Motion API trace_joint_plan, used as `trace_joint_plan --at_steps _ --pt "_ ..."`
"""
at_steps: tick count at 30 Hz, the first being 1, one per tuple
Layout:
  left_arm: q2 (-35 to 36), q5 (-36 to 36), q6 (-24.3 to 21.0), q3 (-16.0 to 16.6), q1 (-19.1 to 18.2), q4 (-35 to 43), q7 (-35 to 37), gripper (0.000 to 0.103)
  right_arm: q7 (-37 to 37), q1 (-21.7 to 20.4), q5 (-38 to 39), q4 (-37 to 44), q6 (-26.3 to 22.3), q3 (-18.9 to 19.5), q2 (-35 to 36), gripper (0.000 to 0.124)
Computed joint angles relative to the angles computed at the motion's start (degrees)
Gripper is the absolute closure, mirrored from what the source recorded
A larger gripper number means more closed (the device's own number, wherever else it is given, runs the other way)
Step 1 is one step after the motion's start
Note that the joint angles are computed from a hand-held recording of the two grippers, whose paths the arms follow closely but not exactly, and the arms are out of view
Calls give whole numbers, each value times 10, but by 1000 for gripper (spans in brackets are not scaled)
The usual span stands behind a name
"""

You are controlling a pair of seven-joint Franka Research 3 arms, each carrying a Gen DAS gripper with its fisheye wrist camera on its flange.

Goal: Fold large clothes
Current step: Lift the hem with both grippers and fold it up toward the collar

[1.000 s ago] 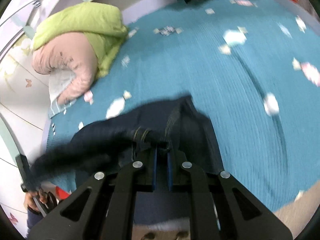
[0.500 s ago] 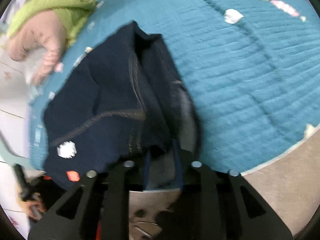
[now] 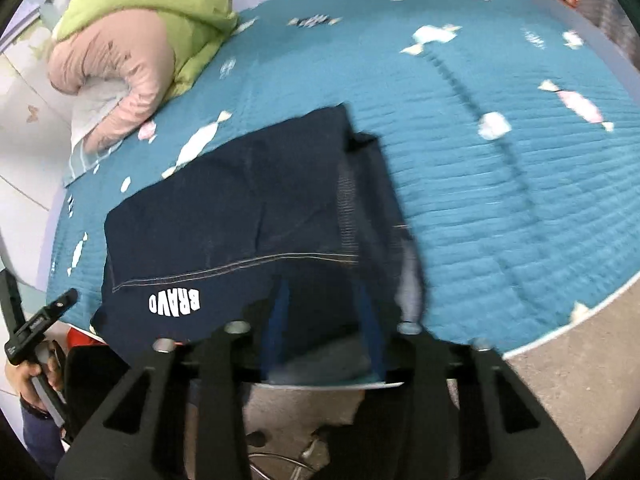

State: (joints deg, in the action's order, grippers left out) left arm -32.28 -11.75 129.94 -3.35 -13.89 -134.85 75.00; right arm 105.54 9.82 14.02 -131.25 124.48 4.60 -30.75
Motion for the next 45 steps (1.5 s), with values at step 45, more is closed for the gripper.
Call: trace_joint_plan --at_steps 45 --pt "97 -135 1 38 33 61 108 21 29 48 -25 190 124 -4 272 118"
